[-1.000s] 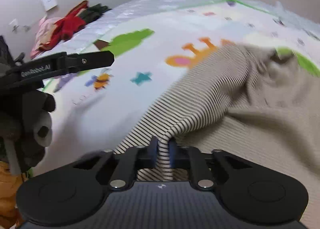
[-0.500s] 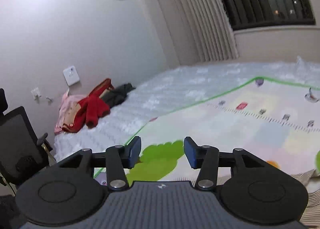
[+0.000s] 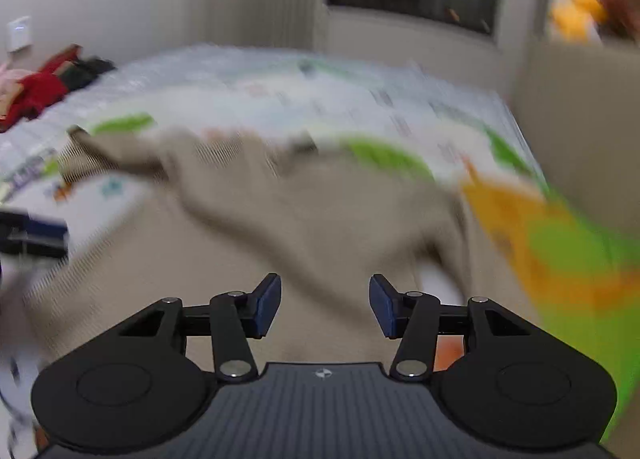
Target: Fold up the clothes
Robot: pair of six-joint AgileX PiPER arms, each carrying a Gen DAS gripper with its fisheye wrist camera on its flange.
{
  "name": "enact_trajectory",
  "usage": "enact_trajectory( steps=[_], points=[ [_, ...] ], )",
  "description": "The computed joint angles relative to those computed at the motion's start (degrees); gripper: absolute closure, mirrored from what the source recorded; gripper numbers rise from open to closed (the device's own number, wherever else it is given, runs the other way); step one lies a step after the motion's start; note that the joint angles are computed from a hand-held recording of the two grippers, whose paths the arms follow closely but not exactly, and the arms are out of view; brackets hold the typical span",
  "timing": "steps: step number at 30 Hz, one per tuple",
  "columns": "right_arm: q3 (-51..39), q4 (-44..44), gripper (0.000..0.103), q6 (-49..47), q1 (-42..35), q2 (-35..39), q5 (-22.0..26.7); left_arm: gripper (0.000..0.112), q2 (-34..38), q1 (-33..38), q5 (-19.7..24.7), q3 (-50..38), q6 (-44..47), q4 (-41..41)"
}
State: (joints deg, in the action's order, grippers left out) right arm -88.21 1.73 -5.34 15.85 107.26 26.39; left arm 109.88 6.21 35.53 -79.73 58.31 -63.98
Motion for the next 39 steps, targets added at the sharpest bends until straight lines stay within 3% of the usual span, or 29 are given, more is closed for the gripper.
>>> enact_trajectory(
  steps=[3, 5, 10, 13, 15, 17, 18, 19, 20, 21, 22, 25, 27, 29, 32, 35, 39],
  points=[
    [8.4, 6.18, 0.057, -7.81, -0.59, -4.37, -4.53, 0.01, -0.32, -1.38, -1.86, -0.35, -3.17, 1.51],
    [8.65, 13.57, 0.057, -19.27, 0.03, -4.77, -4.58, 0.01, -0.6, -2.18, -3.27, -0.83, -6.41, 3.62],
    [0.66, 29.97, 0.057, -44.1, 5.24, -1.08, 7.41, 0.01, -2.62, -1.51, -6.88, -0.11, -12.92, 6.36],
    [-0.05, 33.33, 0.057, -52.48, 10.24, 1.19, 10.28, 0.009, -3.1, 0.03, -7.91, -0.77, -16.23, 8.5],
    [2.74, 33.37, 0.057, -58.06, 14.21, 1.84, 5.14, 0.009, -3.15, 0.84, -8.18, -1.44, -18.22, 9.71],
    [6.58, 33.15, 0.057, -63.08, 17.18, 2.32, -4.19, 0.009, -3.18, 1.64, -8.07, -2.17, -20.08, 10.67],
    [6.85, 34.17, 0.059, -64.53, 17.69, 2.86, -5.75, 0.009, -3.28, 1.92, -8.03, -2.31, -20.14, 10.45],
    [6.09, 36.14, 0.081, -65.0, 17.5, 3.48, -5.01, 0.009, -3.36, 2.06, -8.04, -2.44, -19.98, 10.3],
    [4.32, 36.57, 0.093, -63.34, 17.02, 4.06, -2.14, 0.009, -3.43, 2.2, -8.06, -2.54, -19.76, 10.09],
    [2.32, 36.57, 0.093, -60.76, 16.53, 4.55, 1.27, 0.009, -3.49, 2.42, -7.89, -2.69, -19.39, 9.85],
    [-0.47, 37.28, 0.101, -59.08, 15.49, 5.24, 6.7, 0.009, -3.47, 2.46, -7.82, -2.81, -19.21, 9.68],
    [-4.02, 45.22, 0.103, -58.36, 12.31, 5.84, 23.76, 0.009, -3.0, 2.26, -7.56, -3.46, -19.27, 9.81],
    [-2.01, 48.91, 0.103, -59.01, 12.17, 4.26, 28.68, 0.009, -2.66, 1.78, -7.24, -3.87, -19.53, 10.27],
    [1.81, 48.96, 0.103, -61.19, 14.07, 0.94, 26.36, 0.009, -2.43, 1.27, -6.71, -4.2, -19.47, 10.65],
    [4.21, 45.54, 0.102, -58.82, 13.45, -2.28, 17.99, 0.009, -2.45, 0.55, -6.04, -4.01, -17.75, 10.11],
    [-1.19, 34.59, 0.098, -44.88, 9.51, -0.63, 11.05, 0.009, -1.16, -0.49, -5.87, -5.14, -17.94, 10.49],
    [-19.62, 16.23, 0.09, -23.39, 4.08, 9.34, 10.37, 0.009, 2.77, -2.53, -4.82, -7.37, -12.53, 4.86]
  ],
)
